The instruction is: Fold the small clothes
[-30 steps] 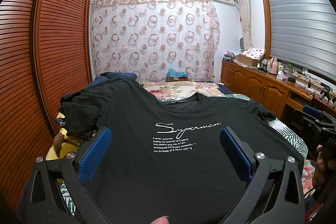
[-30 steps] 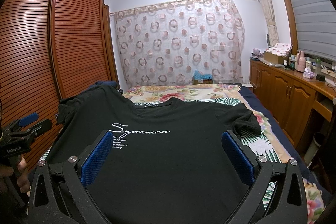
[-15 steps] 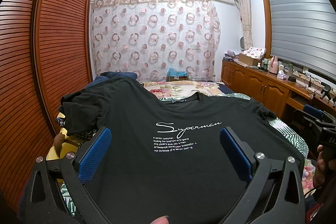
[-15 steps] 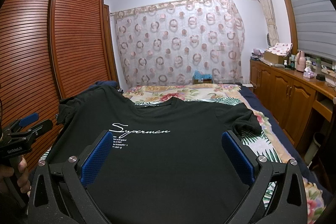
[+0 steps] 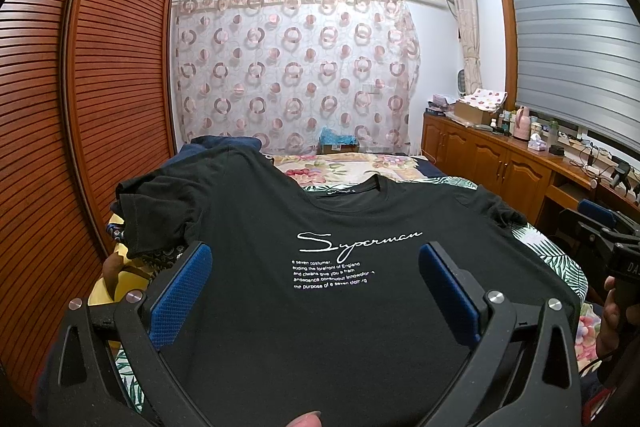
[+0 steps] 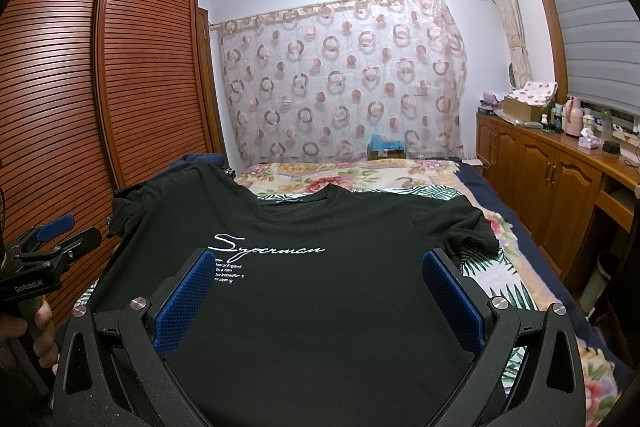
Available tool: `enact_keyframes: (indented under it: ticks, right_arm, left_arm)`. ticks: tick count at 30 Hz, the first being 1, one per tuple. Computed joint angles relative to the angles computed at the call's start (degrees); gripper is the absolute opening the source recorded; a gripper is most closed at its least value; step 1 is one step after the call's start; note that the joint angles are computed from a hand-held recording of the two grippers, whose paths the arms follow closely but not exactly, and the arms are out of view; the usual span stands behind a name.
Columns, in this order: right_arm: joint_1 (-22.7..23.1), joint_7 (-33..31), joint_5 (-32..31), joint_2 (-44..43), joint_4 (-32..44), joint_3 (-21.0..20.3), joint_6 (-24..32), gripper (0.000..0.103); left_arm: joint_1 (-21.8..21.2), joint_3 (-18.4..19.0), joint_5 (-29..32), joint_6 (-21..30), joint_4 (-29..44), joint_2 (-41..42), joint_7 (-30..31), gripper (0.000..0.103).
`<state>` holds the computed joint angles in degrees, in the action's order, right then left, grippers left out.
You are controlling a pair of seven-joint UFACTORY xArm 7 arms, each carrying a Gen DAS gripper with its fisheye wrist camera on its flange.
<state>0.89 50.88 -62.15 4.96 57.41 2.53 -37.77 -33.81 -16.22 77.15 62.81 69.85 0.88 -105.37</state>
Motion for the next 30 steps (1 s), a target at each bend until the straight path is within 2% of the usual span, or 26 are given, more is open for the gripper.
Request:
enact_keyframes:
  ticks: [20, 30]
  right_arm:
    - [0.1, 0.1, 0.1, -0.1, -0.3, 0.1, 0.1, 0.103]
    - [0.0, 11.6, -13.2, 4.5, 8.6, 0.4, 1.0, 0.103]
  left_arm:
    - [0.0, 0.1, -0.2, 0.0, 0.0, 0.0, 0.1, 0.103]
    - [2.4, 0.2, -2.5, -2.9, -6.3, -3.7, -1.5, 0.103]
